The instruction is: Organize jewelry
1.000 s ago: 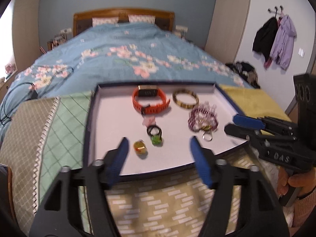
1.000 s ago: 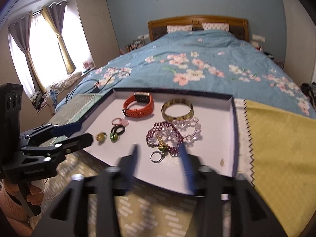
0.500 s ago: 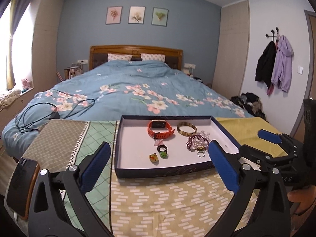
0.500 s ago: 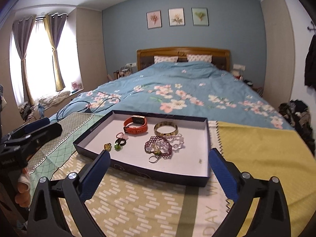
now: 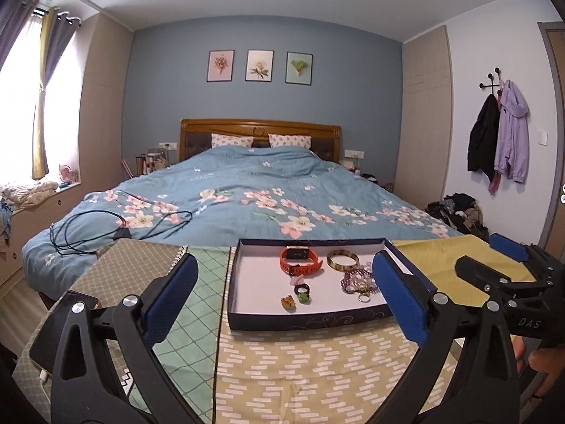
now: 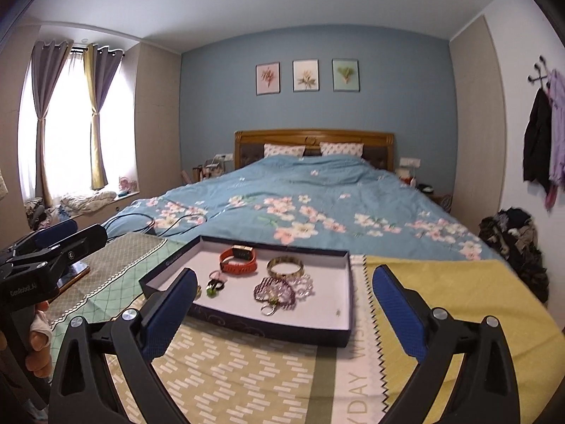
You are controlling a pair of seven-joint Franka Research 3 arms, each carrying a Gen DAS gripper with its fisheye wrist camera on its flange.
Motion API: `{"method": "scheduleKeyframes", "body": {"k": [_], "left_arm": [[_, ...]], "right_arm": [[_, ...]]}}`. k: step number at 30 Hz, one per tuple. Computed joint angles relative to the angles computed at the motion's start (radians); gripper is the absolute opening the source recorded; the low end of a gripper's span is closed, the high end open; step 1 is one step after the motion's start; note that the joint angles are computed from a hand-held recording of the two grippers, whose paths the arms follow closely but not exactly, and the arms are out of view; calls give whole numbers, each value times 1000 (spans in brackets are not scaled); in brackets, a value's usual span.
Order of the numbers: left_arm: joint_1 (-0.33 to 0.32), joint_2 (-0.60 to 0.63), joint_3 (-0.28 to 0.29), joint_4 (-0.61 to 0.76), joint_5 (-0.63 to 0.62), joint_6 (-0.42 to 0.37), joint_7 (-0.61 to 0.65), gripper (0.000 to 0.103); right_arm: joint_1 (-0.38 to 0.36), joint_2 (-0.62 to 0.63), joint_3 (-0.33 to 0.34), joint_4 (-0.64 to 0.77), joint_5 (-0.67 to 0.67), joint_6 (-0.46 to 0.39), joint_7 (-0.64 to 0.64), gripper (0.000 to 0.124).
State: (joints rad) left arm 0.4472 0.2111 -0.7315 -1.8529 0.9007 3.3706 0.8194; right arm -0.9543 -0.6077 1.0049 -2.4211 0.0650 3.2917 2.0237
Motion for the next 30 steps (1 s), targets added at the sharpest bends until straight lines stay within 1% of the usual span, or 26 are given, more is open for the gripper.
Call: {"method": "scheduleKeyframes", "body": {"k": [1, 3, 4, 6, 7, 9, 10, 12, 13, 15, 18, 20, 21, 25, 26, 28, 30], "left_arm": [[-37, -19, 44, -11, -23, 6, 5, 97], [-51, -32, 61, -15, -20, 8, -12, 97], [-73, -41, 87, -18, -24, 11, -16, 97], [-141, -55, 159, -23, -38, 15, -14, 97], [-145, -58, 164, -23, -29, 13, -27, 97], [-84, -54, 103, -17, 20, 0, -73, 97], [-79, -47, 93, -10, 23, -7, -72, 97], [-105, -51, 116, -12, -6, -10, -45, 97], [-118, -55, 130, -16, -24, -5, -31, 97], [-189, -63, 200, -21, -64, 3, -3, 97], [-257, -75, 272, -34, -90, 22, 10, 97], [-343, -87, 359, -48, -136, 33, 48, 97], [-362, -90, 378, -50, -142, 34, 50, 97], [-384, -92, 403, -49, -128, 33, 39, 97], [-409, -97, 427, -57, -151, 38, 56, 97], [-413, -102, 433, -60, -145, 44, 49, 97], [-432, -107, 452, -67, -154, 50, 58, 97]], "right_arm": [[-9, -16, 6, 0, 2, -4, 5, 96], [-8, -30, 5, -7, 3, 10, 10, 96], [-9, -36, 6, -10, 6, 13, 11, 96], [-11, -45, 7, -14, 11, 25, 9, 96], [-11, -47, 8, -15, 15, 25, 7, 96], [-14, -55, 12, -18, 23, 32, 3, 96], [-12, -53, 10, -17, 25, 31, -1, 96], [-11, -54, 10, -18, 33, 33, -3, 96], [-8, -55, 7, -20, 36, 34, -5, 96], [-15, -71, 11, -24, 47, 44, -2, 96], [-15, -80, 12, -29, 58, 49, -6, 96], [-15, -85, 12, -31, 65, 46, -10, 96], [-15, -87, 13, -32, 68, 47, -9, 96], [-8, -89, 9, -32, 69, 41, -15, 96], [-8, -91, 8, -32, 68, 41, -17, 96], [-5, -96, 7, -34, 71, 44, -15, 96], [1, -93, 2, -36, 74, 47, -16, 96]]}}
